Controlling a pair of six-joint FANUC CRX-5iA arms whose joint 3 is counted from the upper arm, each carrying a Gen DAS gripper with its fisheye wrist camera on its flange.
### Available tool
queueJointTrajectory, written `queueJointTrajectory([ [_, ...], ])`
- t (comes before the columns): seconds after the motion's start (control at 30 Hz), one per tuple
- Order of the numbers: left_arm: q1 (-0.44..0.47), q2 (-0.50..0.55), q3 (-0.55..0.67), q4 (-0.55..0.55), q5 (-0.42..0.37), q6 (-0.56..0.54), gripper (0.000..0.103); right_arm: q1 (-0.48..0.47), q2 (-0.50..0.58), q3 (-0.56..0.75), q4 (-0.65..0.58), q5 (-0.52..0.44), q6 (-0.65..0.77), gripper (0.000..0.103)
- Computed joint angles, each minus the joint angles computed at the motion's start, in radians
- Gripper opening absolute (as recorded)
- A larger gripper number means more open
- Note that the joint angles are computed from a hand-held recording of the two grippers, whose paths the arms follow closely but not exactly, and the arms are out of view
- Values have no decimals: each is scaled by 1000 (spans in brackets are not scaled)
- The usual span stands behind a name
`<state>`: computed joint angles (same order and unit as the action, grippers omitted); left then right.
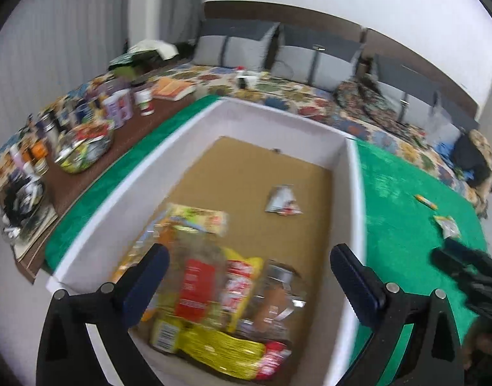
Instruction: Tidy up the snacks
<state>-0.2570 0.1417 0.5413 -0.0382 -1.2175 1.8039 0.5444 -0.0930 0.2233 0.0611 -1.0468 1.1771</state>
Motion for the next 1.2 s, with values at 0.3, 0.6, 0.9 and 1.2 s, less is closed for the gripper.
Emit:
queueJointTrajectory([
  [0.3, -154, 49, 25, 132, 61, -34, 100, -178, -180, -362, 191, -7, -105, 78],
  [0.6, -344, 236, 167, 128, 31, -65, 103, -361, -243, -528, 264, 8, -73, 78],
  [0.9, -411, 422, 299, -23, -18, 35, 102, -406, -267, -584, 306, 63, -59, 78],
  [1.2, -416, 466, 315, -94, 2, 51, 102, -511, -242, -541, 182, 93, 12, 82],
])
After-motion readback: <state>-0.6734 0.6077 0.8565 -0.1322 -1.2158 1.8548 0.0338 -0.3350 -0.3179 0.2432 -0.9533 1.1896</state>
